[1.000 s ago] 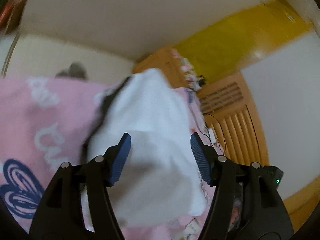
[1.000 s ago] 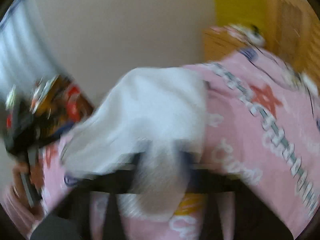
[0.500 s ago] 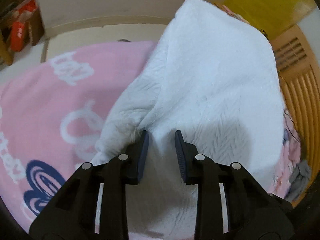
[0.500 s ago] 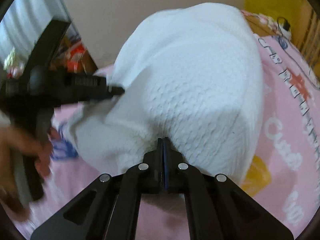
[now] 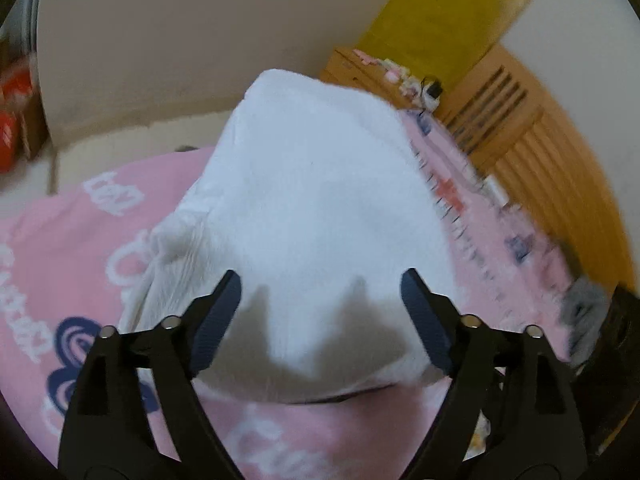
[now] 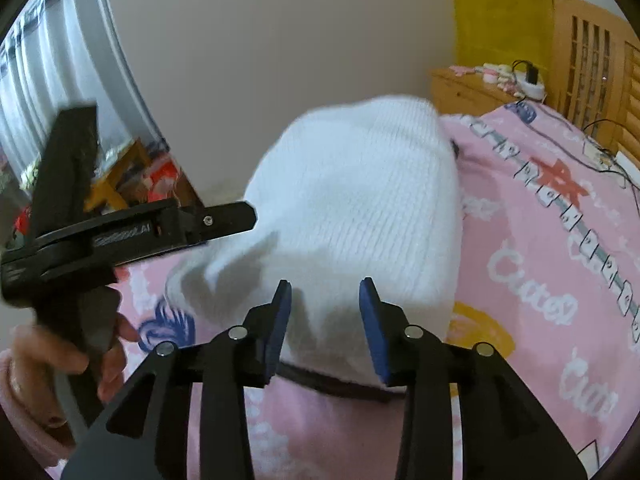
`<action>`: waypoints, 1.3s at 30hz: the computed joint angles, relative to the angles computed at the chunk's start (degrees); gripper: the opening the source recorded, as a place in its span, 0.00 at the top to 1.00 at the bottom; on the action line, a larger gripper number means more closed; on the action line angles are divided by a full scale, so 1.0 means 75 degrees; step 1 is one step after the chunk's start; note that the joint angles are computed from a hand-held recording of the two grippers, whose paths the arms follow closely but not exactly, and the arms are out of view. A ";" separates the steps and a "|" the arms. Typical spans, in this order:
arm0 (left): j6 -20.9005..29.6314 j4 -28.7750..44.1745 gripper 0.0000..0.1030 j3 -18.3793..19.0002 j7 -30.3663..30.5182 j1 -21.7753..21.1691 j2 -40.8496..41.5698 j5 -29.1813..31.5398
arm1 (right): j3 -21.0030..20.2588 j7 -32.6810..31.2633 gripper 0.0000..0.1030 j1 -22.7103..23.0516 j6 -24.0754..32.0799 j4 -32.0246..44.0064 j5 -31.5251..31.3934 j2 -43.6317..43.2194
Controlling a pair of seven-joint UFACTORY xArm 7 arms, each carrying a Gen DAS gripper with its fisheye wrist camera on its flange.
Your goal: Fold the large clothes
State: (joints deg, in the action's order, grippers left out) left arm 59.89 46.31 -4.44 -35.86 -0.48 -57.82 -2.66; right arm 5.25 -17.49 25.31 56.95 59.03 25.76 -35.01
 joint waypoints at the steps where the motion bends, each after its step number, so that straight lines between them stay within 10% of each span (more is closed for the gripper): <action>1: 0.0154 -0.0054 0.21 -0.0135 0.0110 -0.0027 0.0063 0.0130 | 0.0087 -0.0031 0.66 -0.0028 -0.0230 -0.0129 -0.0065 -0.0066; 10: 0.0119 -0.0874 0.05 -0.0538 0.0328 0.0052 -0.0019 0.0891 | 0.1364 -0.0075 0.64 -0.0002 -0.2515 -0.2085 -0.2199 -0.1148; 18: 0.1894 0.0684 0.05 -0.0880 0.0355 0.0039 -0.0496 0.1028 | 0.0806 0.0326 0.17 0.0072 -0.0962 -0.0828 -0.2363 -0.1554; 26: 0.5106 0.4073 0.05 -0.2346 0.0787 0.0802 0.0432 0.2139 | 0.0860 0.1091 0.08 -0.1076 0.0076 0.0609 -0.2963 -0.2349; 39: 0.7328 0.8115 0.05 -0.3020 0.0881 0.2024 0.0721 0.1368 | -0.0440 0.1398 0.08 -0.0955 0.2879 0.3602 -0.1565 -0.2526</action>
State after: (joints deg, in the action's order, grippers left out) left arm 114.85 107.17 -27.09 -29.26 14.70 -52.41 7.60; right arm 1.95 -7.01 18.15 78.54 86.04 14.02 -53.96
